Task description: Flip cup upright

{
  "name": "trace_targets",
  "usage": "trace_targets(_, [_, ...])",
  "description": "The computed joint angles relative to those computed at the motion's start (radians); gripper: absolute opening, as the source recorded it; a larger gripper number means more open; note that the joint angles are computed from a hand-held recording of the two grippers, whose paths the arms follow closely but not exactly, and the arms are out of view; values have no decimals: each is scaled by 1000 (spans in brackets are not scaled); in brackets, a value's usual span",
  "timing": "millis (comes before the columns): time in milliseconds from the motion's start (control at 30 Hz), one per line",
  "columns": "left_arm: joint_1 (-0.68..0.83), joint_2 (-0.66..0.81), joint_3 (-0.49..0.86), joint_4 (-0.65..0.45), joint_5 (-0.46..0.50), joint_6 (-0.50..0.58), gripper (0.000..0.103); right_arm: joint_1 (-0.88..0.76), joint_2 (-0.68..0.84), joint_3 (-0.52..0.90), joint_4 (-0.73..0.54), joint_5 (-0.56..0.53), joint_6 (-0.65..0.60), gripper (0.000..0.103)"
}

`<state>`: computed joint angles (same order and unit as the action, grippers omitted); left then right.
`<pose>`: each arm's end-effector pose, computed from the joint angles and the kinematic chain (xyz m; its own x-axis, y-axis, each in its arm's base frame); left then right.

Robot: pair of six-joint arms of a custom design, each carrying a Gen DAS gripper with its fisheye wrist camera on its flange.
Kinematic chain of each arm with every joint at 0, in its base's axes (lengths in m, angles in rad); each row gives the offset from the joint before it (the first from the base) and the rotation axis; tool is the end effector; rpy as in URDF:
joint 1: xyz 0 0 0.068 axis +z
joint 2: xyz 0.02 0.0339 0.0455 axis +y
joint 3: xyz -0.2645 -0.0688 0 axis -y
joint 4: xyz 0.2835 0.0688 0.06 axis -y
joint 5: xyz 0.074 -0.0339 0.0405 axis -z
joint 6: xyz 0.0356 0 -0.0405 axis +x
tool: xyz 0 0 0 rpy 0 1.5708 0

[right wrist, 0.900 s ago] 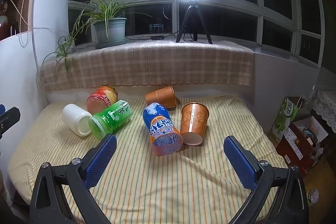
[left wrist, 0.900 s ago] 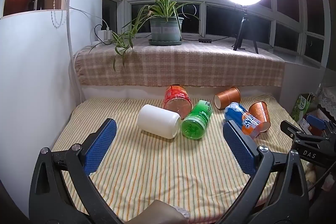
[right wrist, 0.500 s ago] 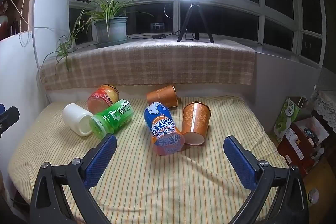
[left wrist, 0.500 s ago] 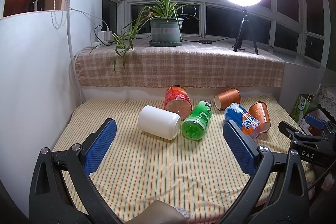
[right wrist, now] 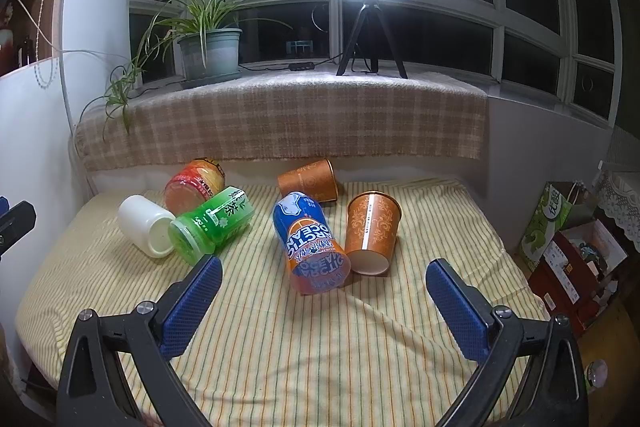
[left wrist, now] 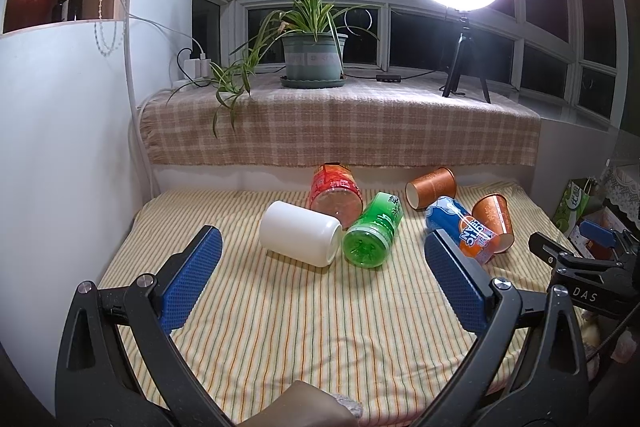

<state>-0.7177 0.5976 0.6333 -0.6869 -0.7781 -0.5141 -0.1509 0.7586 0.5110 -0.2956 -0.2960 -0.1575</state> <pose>0.1381 -0.0874 0.2722 -0.4211 -0.0973 -0.9018 -0.1829 0.9829 -0.0206 0.2093 -0.0213 0.2283 -0.4885 -0.0775 -0.8691 -0.1820 0.9832 0.0146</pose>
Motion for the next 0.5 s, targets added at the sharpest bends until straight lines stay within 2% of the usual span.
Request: trace_targets(500, [-15,16,14,-7,-11,-12,103,-7,19,3,5,-6,-1,103])
